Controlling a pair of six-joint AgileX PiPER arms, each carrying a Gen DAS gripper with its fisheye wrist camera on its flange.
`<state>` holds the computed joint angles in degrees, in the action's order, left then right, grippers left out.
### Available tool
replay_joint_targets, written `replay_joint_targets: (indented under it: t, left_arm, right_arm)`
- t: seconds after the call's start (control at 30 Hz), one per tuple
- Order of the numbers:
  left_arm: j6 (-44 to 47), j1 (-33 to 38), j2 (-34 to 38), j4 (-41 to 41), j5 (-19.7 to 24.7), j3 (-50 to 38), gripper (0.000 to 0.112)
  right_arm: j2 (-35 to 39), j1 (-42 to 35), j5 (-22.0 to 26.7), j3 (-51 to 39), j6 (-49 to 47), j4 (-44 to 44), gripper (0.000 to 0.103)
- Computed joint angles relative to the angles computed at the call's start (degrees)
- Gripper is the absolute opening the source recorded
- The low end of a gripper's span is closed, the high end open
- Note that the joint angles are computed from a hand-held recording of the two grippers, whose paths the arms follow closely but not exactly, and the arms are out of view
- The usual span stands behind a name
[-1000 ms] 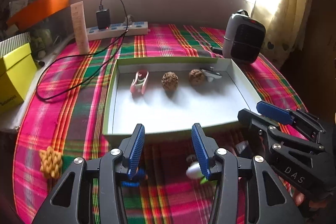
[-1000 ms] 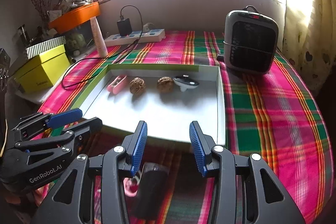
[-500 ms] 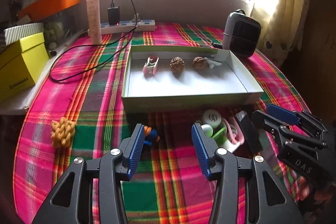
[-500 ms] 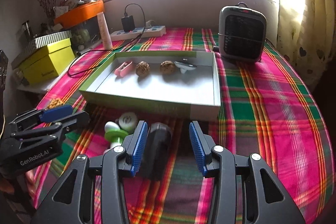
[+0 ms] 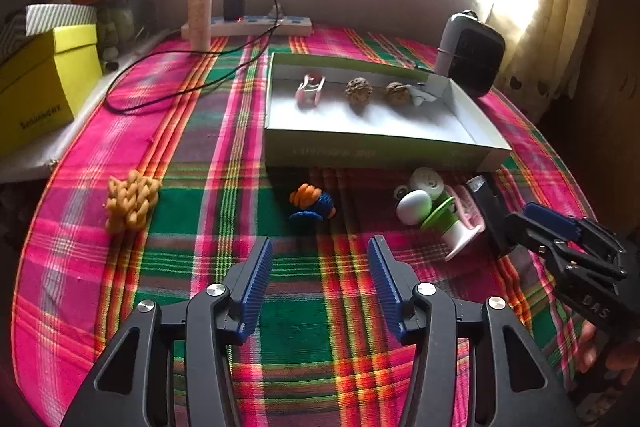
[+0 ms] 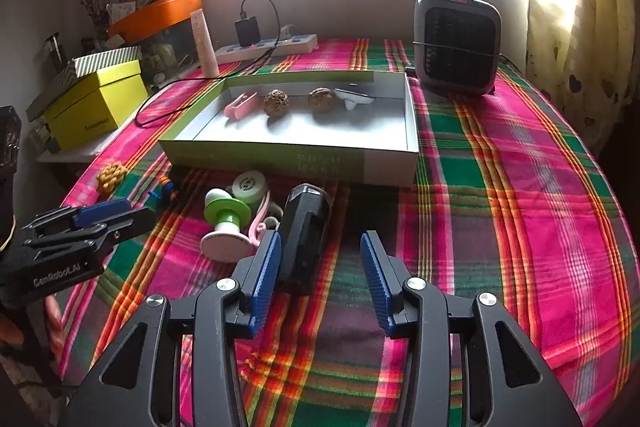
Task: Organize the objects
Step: 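Withdraw both grippers from the tray toward the objects on the cloth, then grasp the orange-and-blue toy with the left gripper while the right gripper grasps the black rectangular device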
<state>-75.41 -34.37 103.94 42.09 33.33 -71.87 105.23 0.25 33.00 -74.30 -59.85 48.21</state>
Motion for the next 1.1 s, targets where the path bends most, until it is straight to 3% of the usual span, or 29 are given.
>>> replay_joint_targets:
  t: [0.63, 1.1]
  left_arm:
    - [5.84, 3.70, 5.33, -4.03, -0.37, -6.01, 0.049]
    - [7.88, 4.91, 7.15, -5.16, -0.67, -8.65, 0.049]
  right_arm:
    - [-0.02, 0.97, 0.11, 0.20, 0.03, -2.11, 0.045]
    - [3.30, 2.31, 2.27, -4.39, 8.83, -9.61, 0.045]
